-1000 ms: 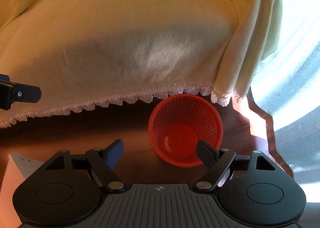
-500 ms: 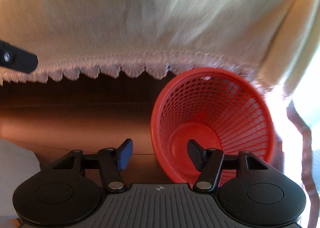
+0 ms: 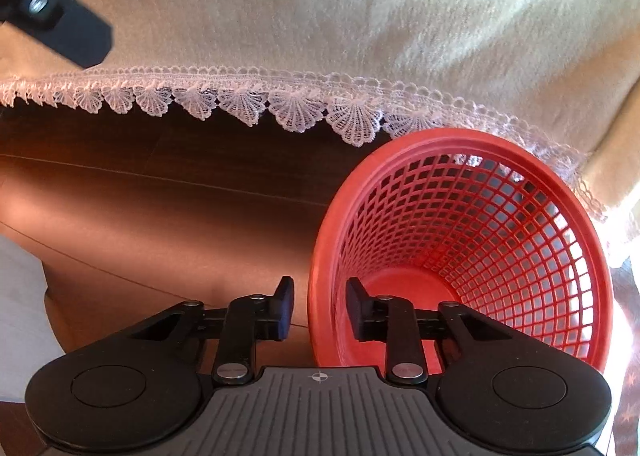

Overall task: Organize objects
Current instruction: 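Lower the right tool onto the red basket rim and close it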

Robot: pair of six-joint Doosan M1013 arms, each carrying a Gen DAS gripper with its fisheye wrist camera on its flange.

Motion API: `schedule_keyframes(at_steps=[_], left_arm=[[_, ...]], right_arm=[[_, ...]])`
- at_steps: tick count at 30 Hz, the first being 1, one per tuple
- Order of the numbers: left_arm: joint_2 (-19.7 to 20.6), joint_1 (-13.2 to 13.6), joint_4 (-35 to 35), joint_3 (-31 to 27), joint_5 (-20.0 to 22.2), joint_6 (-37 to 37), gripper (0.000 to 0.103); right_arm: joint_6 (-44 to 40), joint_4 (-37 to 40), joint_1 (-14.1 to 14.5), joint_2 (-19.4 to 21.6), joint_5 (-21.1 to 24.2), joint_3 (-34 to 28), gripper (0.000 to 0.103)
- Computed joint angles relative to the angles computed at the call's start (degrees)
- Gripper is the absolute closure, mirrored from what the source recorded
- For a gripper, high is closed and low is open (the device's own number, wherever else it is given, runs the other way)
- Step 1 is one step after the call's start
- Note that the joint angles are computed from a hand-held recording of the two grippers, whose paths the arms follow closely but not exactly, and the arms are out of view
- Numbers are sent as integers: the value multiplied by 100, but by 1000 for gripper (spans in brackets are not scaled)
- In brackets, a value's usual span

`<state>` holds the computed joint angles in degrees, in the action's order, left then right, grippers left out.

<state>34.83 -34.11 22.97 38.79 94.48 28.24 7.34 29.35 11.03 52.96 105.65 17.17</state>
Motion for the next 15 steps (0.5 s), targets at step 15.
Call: schedule_keyframes(at_steps=[15], left_arm=[[-21,40,-30,88,-133,-128,1]], right_arm=[[-494,40,-4,-321,-576,787,90]])
